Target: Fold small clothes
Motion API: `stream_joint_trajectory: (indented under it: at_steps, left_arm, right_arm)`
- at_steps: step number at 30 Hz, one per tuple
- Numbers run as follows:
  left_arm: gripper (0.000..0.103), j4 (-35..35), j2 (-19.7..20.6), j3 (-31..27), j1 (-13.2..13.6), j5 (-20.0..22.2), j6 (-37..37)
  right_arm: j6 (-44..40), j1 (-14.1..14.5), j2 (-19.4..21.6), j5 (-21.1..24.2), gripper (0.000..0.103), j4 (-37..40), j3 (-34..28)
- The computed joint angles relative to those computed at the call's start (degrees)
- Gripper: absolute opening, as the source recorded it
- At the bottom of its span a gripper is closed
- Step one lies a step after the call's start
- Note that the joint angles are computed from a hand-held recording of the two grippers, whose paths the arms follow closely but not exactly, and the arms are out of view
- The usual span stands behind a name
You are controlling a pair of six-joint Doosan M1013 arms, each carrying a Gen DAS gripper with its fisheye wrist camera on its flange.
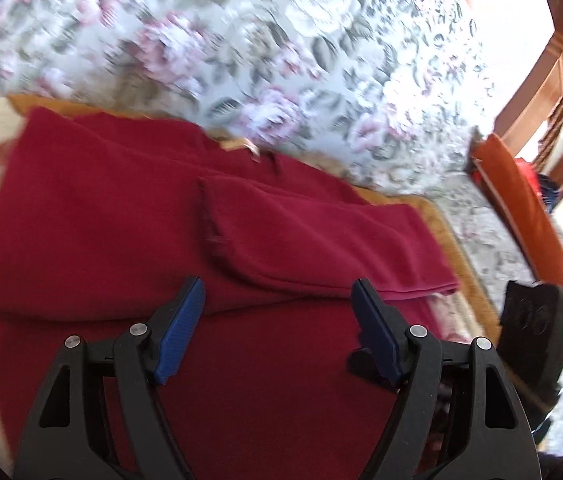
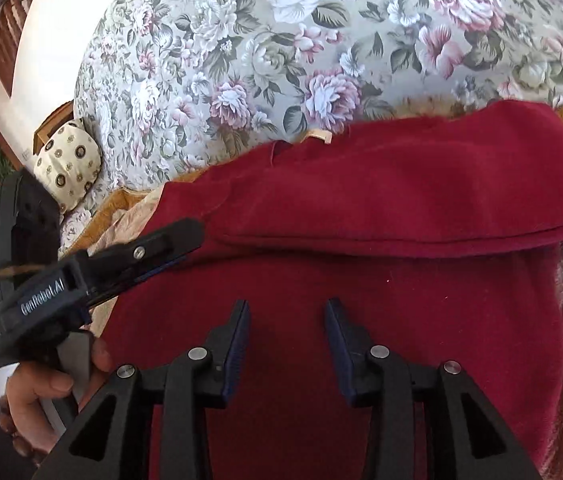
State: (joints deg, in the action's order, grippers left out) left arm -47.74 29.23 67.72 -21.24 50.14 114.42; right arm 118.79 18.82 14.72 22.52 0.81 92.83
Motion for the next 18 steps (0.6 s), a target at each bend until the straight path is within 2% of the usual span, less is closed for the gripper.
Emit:
stream_joint_trajectory:
  at_steps: [3, 6, 12, 13, 14, 16, 17, 18]
  left_arm:
    - [0.075, -3.46, 1.76, -2.0, 0.54, 2.69, -0.91]
    - [0.075, -5.15, 2.58, -2.86, 0.93, 2.39, -3.36]
    - [0.074, -0.03, 3.99, -5.65, 0.28, -0.15, -12.65]
    - [0.071, 3.09, 4.32, -6.54, -0.09, -0.48, -15.82]
    - [0.064, 5.09, 4.47, -7.0, -0.34, -0.72, -17.76]
    - [0.036, 8.51, 5.01, -8.22, -0.7, -0.03, -21.34]
    - [0.012, 10.56, 5.62, -9.4, -0.85, 1.73, -23.4]
    - [0.006, 13.2, 5.91, -10.14, -1.13, 2.74, -25.26]
  right_arm:
    - [-4.08, -0.61, -0.41, -1.87, 0.039, 4.91, 1.02]
    - [-8.14, -1.13, -0.65, -3.35, 0.039, 10.11, 1.78]
    - [-6.66, -0.81, -0.45, -3.54, 0.039, 8.16, 1.54]
    - [-6.66, -0.8, -0.44, -3.64, 0.039, 8.18, 1.57]
    - [-6.71, -0.81, -0.47, -3.68, 0.039, 8.24, 1.62]
    - [-6.45, -0.77, -0.48, -3.73, 0.039, 7.88, 1.69]
    - [-6.26, -0.75, -0.42, -3.77, 0.039, 7.67, 1.64]
    - [-6.19, -0.73, -0.44, -3.81, 0.039, 7.54, 1.69]
